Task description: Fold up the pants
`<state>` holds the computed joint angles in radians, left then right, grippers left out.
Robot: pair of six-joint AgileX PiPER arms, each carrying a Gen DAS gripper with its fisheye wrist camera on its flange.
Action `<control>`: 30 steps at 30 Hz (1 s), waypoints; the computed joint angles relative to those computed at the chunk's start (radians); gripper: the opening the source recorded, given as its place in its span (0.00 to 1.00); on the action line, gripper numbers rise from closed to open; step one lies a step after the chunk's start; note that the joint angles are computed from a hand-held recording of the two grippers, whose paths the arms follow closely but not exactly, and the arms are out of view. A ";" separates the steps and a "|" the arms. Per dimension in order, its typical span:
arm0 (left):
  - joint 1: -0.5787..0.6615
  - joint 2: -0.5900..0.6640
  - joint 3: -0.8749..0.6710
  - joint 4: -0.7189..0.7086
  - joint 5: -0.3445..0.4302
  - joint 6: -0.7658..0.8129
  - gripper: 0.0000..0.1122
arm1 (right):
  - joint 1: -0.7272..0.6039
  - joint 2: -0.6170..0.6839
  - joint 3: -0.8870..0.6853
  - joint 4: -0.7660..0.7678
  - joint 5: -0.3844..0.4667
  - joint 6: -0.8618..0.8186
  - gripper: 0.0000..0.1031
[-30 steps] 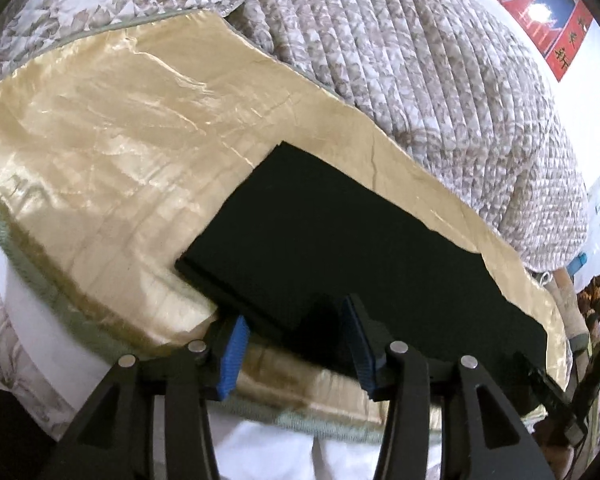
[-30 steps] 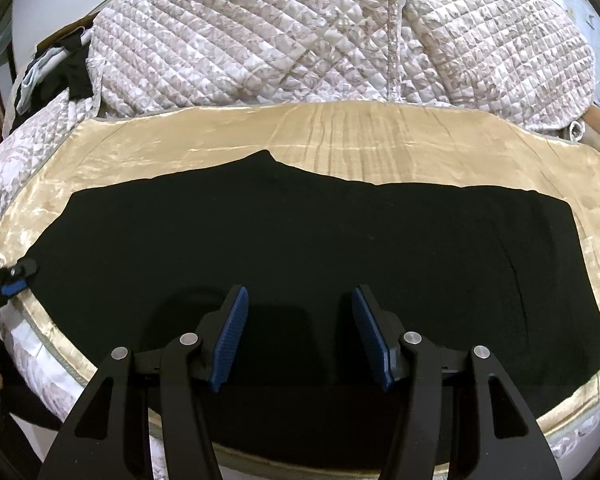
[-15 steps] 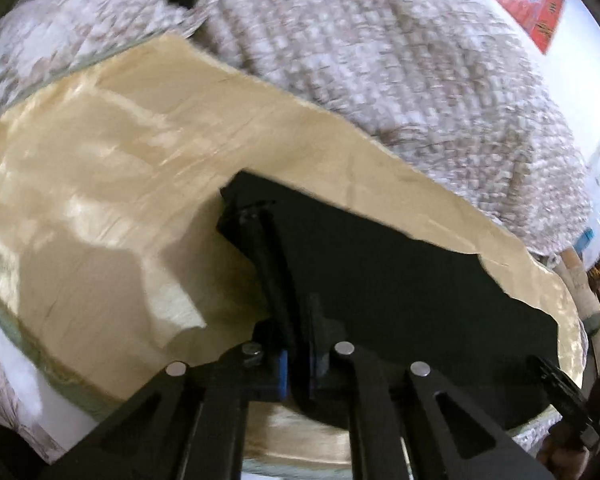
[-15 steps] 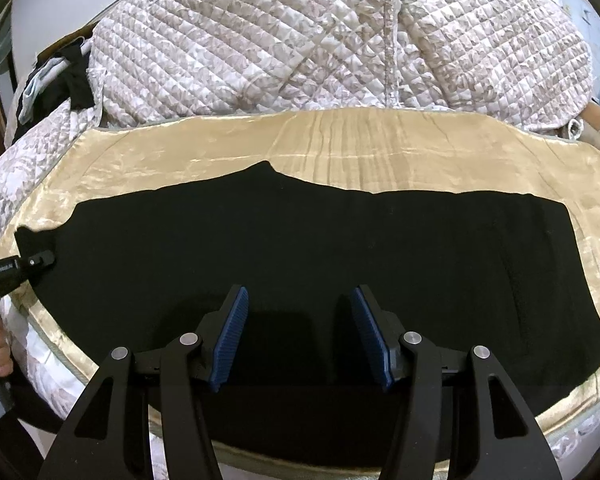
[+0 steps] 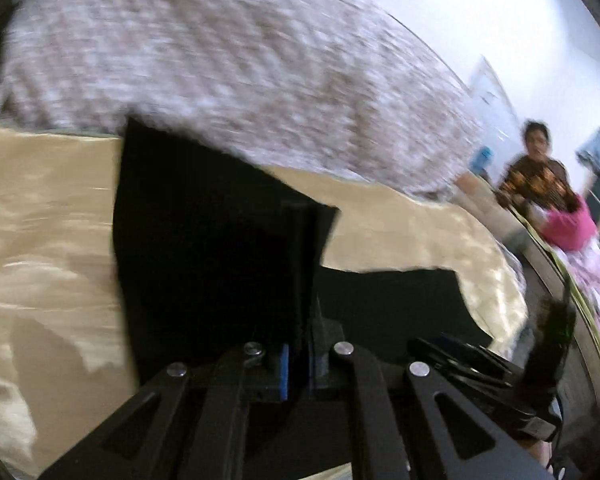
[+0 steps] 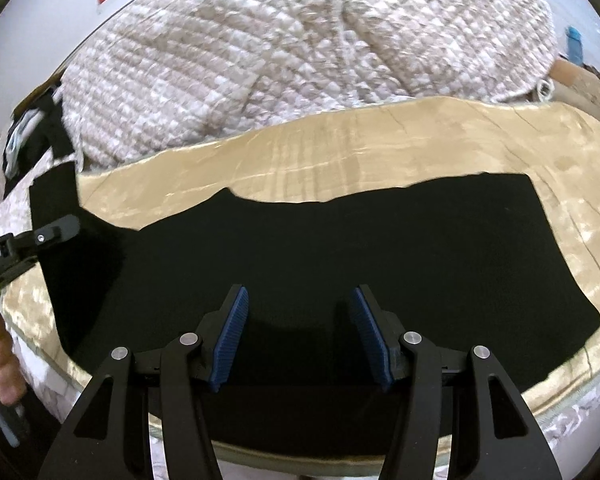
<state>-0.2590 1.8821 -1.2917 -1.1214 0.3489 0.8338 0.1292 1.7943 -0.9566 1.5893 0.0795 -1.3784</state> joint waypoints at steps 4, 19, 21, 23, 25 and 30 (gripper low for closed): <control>-0.090 0.095 -0.068 0.025 0.052 -0.013 0.06 | -0.062 0.004 0.000 -0.135 0.038 0.176 0.53; 0.020 0.036 0.043 -0.147 0.335 0.213 0.43 | -0.104 0.003 0.008 0.053 0.135 -0.012 0.53; 0.034 0.010 0.050 -0.100 0.281 0.178 0.43 | -0.105 0.005 0.009 0.072 0.174 -0.043 0.53; 0.040 -0.003 0.051 -0.018 0.174 0.117 0.43 | -0.101 0.017 -0.002 0.019 0.209 0.002 0.53; 0.044 0.000 0.048 0.147 0.071 -0.033 0.43 | -0.090 0.047 -0.031 -0.105 0.235 0.112 0.53; 0.084 0.053 0.043 0.225 0.037 -0.138 0.43 | -0.100 0.130 -0.103 -0.264 0.321 0.285 0.53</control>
<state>-0.1750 1.9348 -1.2485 -0.8965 0.3861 0.6954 0.0297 1.9239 -1.0595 1.3252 0.4009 -1.0935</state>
